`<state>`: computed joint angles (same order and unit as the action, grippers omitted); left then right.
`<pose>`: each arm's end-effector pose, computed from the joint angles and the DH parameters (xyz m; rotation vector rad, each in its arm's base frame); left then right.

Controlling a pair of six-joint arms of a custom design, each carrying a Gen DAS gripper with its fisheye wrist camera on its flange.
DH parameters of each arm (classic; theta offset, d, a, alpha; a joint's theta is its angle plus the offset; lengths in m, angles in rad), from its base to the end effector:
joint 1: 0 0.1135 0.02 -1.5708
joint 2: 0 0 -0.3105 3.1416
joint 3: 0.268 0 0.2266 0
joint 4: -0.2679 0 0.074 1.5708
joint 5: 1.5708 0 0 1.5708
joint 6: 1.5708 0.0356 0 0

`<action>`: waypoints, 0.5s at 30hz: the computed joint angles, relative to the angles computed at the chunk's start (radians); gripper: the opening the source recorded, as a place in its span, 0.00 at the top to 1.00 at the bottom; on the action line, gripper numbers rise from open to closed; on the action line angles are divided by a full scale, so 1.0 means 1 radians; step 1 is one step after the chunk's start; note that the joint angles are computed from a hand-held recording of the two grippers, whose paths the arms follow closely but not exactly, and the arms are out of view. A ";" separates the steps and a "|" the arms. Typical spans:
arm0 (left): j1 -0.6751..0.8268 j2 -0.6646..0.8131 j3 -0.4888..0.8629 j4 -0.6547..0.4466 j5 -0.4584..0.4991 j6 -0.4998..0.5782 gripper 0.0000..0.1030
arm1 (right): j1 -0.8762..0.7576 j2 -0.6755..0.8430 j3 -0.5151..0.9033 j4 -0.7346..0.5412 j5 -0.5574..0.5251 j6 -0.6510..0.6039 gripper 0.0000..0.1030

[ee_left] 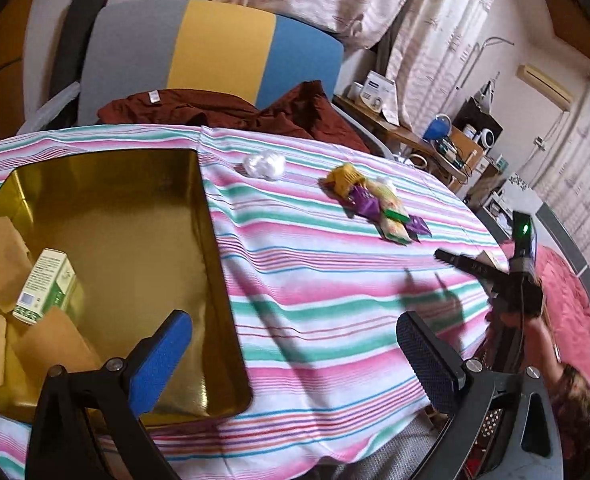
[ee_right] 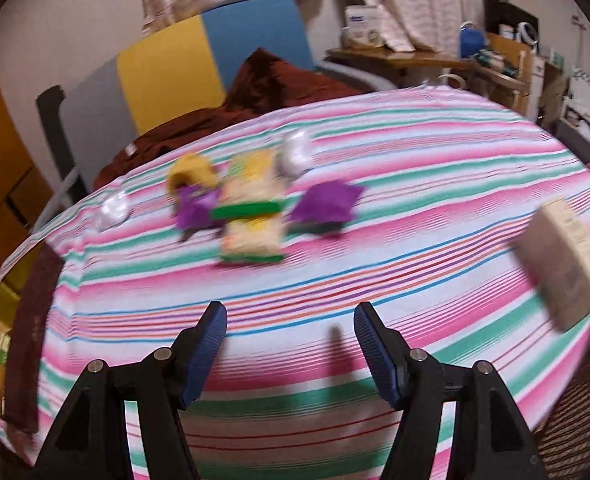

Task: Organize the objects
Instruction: 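Move the right tool to the cream box and grasp it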

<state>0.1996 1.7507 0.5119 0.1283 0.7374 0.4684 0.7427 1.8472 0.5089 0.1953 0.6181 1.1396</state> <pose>0.2479 0.0257 0.1421 0.5351 2.3410 -0.6892 0.2027 0.1581 0.1197 0.6365 2.3206 -0.0298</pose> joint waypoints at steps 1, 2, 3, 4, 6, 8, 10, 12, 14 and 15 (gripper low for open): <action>-0.010 -0.002 -0.005 0.002 -0.006 0.001 0.00 | -0.018 -0.040 -0.018 -0.035 0.020 0.000 0.35; -0.017 -0.002 -0.009 0.004 -0.009 0.000 0.00 | -0.032 -0.066 -0.032 -0.050 0.031 -0.001 0.35; -0.026 -0.002 -0.012 0.006 -0.013 -0.004 0.00 | -0.050 -0.100 -0.047 -0.069 0.043 -0.005 0.35; -0.036 -0.002 -0.017 0.009 -0.017 -0.009 0.00 | -0.073 -0.139 -0.061 -0.096 0.054 -0.014 0.35; -0.056 0.002 -0.021 0.010 -0.024 -0.017 0.00 | -0.141 -0.207 -0.077 -0.144 0.044 -0.074 0.27; -0.077 0.000 -0.028 0.016 -0.035 -0.024 0.00 | -0.216 -0.268 -0.088 -0.185 0.028 -0.156 0.24; -0.098 -0.009 -0.043 0.027 -0.038 -0.025 0.00 | -0.299 -0.326 -0.104 -0.215 0.010 -0.222 0.24; -0.120 -0.015 -0.053 0.036 -0.051 -0.027 0.00 | -0.369 -0.373 -0.124 -0.229 -0.006 -0.258 0.23; -0.138 -0.014 -0.058 0.038 -0.056 -0.029 0.00 | -0.478 -0.408 -0.141 -0.231 -0.058 -0.317 0.22; -0.151 -0.013 -0.060 0.041 -0.063 -0.034 0.00 | -0.529 -0.414 -0.145 -0.232 -0.086 -0.343 0.21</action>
<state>0.0491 1.7382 0.4517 0.1692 0.6746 0.4348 0.2136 1.4331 0.3643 -0.0369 0.5317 0.7965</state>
